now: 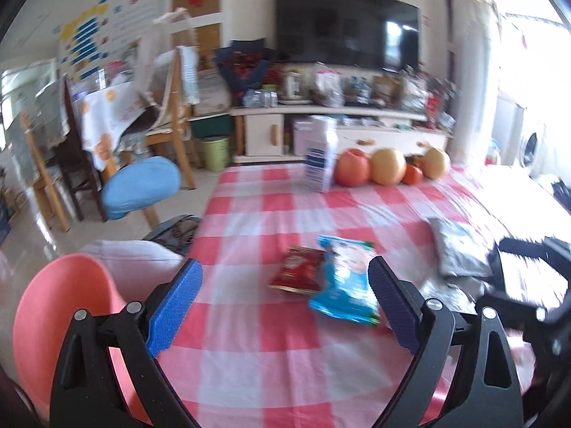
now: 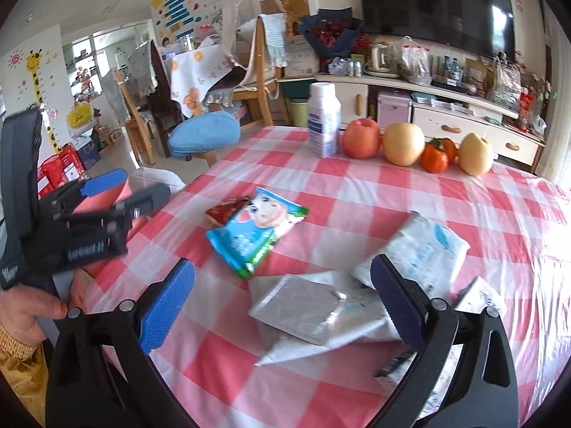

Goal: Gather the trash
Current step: 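Move both open grippers back over the table toward the remaining wrappers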

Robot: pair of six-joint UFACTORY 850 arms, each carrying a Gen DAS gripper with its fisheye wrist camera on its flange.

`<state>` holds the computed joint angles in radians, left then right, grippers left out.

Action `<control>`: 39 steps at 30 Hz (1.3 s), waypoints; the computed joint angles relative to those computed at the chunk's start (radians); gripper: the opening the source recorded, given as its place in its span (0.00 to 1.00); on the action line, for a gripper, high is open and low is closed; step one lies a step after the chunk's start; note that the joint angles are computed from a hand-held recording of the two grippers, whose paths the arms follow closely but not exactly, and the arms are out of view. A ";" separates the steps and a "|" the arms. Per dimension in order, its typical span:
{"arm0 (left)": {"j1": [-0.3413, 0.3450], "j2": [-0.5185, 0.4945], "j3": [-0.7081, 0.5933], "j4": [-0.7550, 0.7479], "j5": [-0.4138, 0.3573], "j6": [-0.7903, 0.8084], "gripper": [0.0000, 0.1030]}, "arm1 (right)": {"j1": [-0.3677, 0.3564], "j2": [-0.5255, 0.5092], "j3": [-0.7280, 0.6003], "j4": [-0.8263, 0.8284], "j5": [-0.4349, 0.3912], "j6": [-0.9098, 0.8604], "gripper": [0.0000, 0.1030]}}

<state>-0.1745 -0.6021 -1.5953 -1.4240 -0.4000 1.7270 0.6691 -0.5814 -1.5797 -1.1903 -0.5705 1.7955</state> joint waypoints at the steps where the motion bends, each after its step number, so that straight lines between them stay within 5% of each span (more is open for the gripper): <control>1: -0.007 0.004 0.008 0.016 -0.002 -0.004 0.90 | -0.002 0.011 0.017 -0.011 -0.001 0.017 0.96; 19: -0.123 0.098 0.186 0.208 -0.082 0.031 0.90 | -0.075 0.217 0.275 0.066 -0.001 0.152 0.96; 23: -0.142 0.086 0.176 0.286 -0.048 -0.095 0.90 | -0.094 0.245 0.315 0.143 -0.010 0.129 0.96; 34: -0.205 0.083 0.164 0.396 0.081 -0.318 0.90 | -0.136 0.292 0.422 0.210 0.151 0.201 0.94; 39: -0.194 0.041 0.096 0.517 0.023 -0.558 0.82 | -0.142 0.260 0.402 0.296 0.180 0.115 0.74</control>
<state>-0.3687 -0.5615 -1.4994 -0.9069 -0.3766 1.1689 0.5266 -0.3218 -1.1779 -0.8946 -0.3904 1.9110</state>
